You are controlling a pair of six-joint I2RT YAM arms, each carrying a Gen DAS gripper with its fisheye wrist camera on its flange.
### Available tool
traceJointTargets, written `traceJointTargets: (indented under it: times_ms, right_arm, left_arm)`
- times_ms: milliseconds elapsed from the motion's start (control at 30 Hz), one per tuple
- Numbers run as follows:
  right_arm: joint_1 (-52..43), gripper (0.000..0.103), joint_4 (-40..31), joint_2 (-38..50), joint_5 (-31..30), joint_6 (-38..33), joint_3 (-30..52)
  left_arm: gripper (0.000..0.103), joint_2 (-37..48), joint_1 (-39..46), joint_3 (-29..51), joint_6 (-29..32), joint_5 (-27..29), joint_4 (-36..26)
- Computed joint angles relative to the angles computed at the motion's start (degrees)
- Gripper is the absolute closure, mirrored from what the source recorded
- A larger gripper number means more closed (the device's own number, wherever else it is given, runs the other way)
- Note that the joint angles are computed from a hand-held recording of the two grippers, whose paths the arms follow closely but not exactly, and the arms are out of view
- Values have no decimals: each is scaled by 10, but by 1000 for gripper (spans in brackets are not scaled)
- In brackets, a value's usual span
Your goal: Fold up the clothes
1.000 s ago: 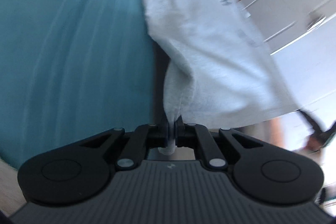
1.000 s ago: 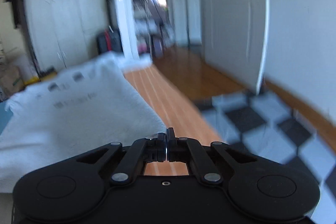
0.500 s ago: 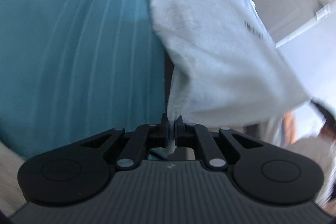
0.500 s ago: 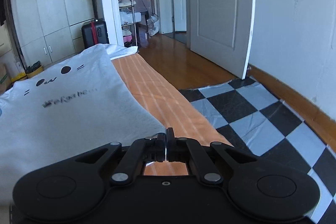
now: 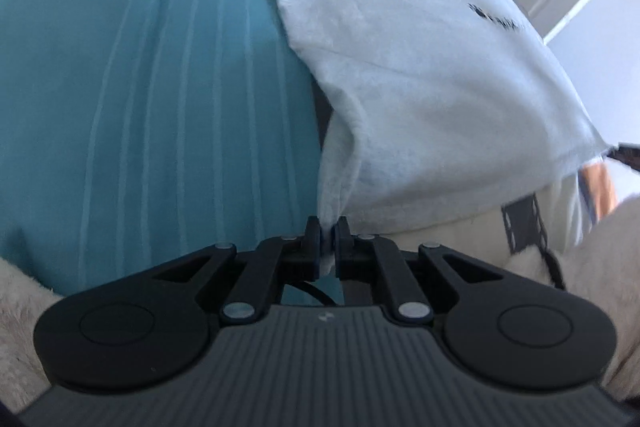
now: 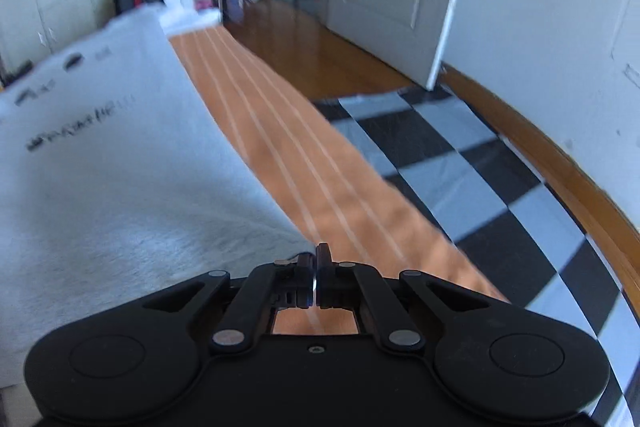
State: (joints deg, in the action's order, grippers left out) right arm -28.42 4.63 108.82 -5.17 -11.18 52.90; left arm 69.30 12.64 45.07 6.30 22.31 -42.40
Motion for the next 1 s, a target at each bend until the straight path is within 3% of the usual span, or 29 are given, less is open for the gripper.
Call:
traceJointTargets:
  times_ms: [133,200,233,300,400,500,600,667,733,867,1000]
  right_arm:
    - [30,96,-57,-16,71,-28,16]
    - [45,61,-53,-33,129,-53,14]
    - [46,54,-41,-45,148,-61,8]
    - [38,52,-34,-73,158,-64,-1]
    - [7,52,-116,-104,76,27,37]
    - [-2,51,-219,-96,-130,179,110]
    - [88,51,-251,-65,-249,188,177]
    - [168,51,-270,-32,-280,183,233]
    - [243,51,-288,22,-300,171,308]
    - [372,50,-315,140,-261,166,460]
    - [449,50,-321,259,-214,128,594]
  left_arm:
    - [74,-7,45,37,41,38,-42]
    - [71,19,89,72,64,82,-71]
    - [71,42,102,91,64,96,-73]
    - [71,64,135,125,72,112,-83]
    - [71,79,171,158,75,113,-68]
    - [71,107,162,202,49,66,-21]
    - [67,166,142,277,15,55,6]
    - [57,208,130,331,0,52,18]
    - [54,254,112,379,5,27,31]
    - [53,363,97,484,44,-23,40]
    - [53,518,108,619,24,-9,42]
